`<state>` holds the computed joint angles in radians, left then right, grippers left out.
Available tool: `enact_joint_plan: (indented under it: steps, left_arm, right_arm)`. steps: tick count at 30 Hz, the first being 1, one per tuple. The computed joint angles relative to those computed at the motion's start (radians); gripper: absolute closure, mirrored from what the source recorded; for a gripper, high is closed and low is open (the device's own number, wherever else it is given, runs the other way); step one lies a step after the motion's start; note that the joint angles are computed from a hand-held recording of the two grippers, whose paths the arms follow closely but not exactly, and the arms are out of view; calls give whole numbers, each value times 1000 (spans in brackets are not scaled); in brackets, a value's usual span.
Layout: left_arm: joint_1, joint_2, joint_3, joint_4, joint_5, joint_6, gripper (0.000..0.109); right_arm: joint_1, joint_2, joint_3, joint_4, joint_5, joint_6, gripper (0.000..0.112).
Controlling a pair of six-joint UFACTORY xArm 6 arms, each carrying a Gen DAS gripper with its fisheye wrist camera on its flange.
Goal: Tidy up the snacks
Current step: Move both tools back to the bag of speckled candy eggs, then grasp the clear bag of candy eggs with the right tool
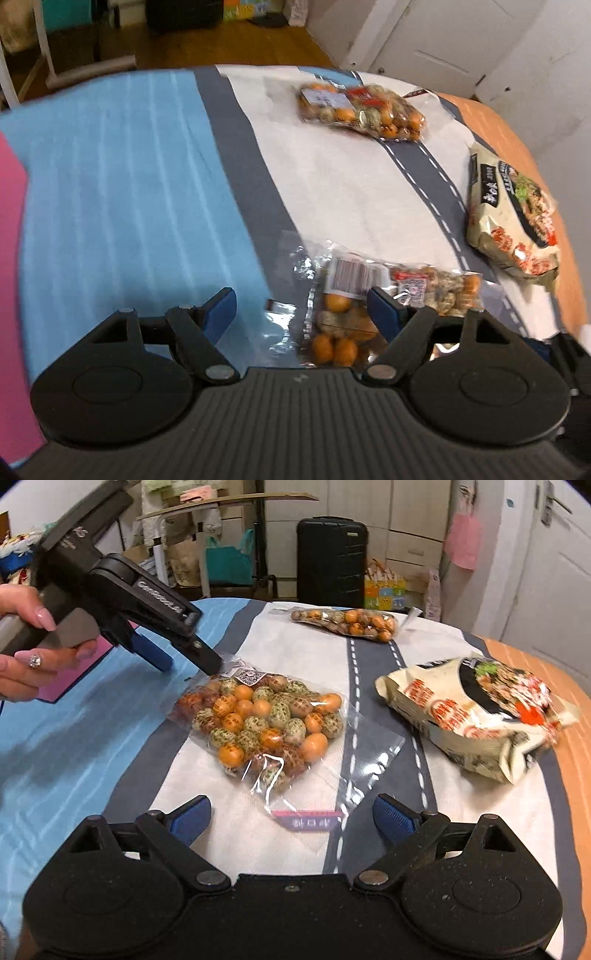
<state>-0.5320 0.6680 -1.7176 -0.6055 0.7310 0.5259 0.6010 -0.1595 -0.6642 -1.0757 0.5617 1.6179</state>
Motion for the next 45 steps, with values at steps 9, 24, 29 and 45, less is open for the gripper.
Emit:
enact_joint_plan:
  steps: [9,24,29,45]
  left_arm:
    - [-18,-61,93,-113,21,181,35]
    - [-47,-100,186,-153,-87,217,19]
    - [-38,-91,160,-169,-1,247,17]
    - [26,-59,83,-282,245,261,24]
  right_arm:
    - [0,104,-109,-41,-2,-49,13]
    - [43,98,-106,63,127,17,9]
    - [-11,120,-111,77,38,20,9]
    - [32,123,-149,100,129,-17,47]
